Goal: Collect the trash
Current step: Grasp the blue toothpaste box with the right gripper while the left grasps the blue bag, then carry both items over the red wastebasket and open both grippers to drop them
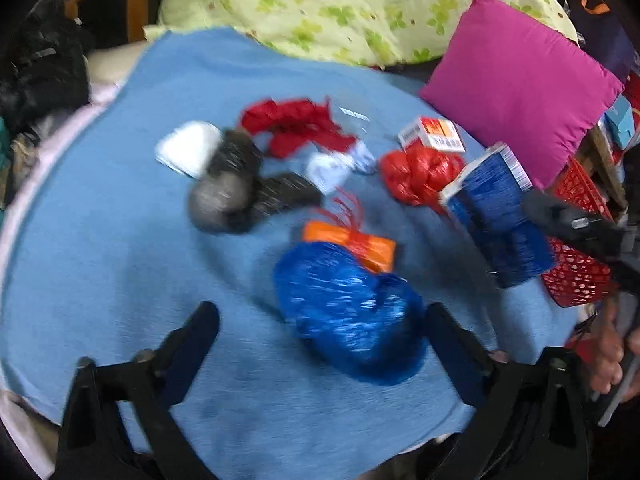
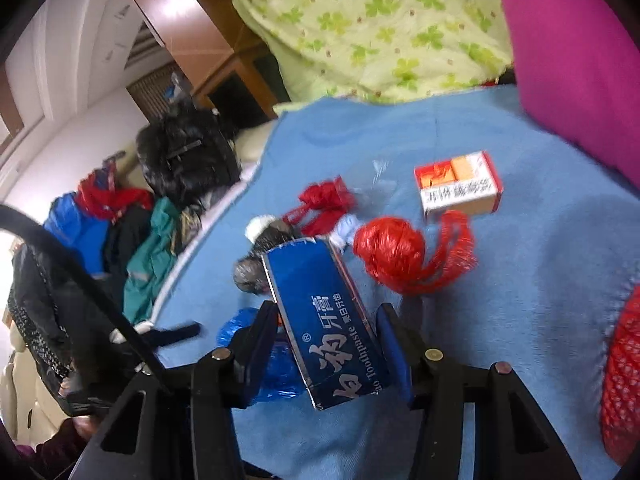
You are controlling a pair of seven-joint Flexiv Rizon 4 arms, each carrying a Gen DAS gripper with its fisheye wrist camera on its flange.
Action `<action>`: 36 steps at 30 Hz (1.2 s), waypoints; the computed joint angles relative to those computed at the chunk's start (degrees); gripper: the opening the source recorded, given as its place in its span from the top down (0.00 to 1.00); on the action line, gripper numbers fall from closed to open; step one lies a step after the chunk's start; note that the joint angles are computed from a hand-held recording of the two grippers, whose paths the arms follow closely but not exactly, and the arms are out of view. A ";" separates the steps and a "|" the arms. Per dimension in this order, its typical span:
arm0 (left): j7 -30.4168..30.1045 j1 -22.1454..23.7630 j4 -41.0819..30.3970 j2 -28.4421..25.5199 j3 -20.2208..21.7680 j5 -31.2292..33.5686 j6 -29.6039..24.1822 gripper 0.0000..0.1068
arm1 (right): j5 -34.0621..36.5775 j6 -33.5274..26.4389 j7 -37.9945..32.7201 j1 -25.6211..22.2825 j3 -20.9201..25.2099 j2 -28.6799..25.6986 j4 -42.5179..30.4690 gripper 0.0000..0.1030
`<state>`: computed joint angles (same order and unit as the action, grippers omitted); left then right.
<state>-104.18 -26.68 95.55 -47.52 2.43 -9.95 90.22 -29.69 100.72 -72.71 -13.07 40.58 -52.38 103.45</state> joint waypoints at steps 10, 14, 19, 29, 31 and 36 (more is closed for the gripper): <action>3.53 5.00 1.12 -1.32 -8.74 -2.14 6.08 0.45 | -0.99 9.06 4.51 1.43 -7.12 7.41 7.12 0.56; 3.48 0.58 1.29 -0.61 -3.37 -2.43 6.09 0.48 | -2.48 7.15 8.02 4.35 -10.68 4.91 5.19 0.56; 3.33 -1.62 3.95 1.32 -0.19 -2.78 8.64 0.48 | -4.39 6.43 10.02 4.80 -10.70 3.06 4.22 0.56; 9.42 -1.04 2.47 6.05 -2.67 -1.80 8.73 0.48 | -2.79 19.39 12.69 8.13 -17.44 13.29 11.43 0.56; 12.21 -2.59 -2.33 5.61 -2.24 -0.77 5.57 0.48 | -1.03 23.65 13.05 8.17 -19.72 17.16 14.83 0.56; 19.37 -2.12 -16.26 1.18 -8.59 1.17 -1.92 0.47 | 2.60 28.55 15.09 6.27 -25.70 25.94 22.59 0.56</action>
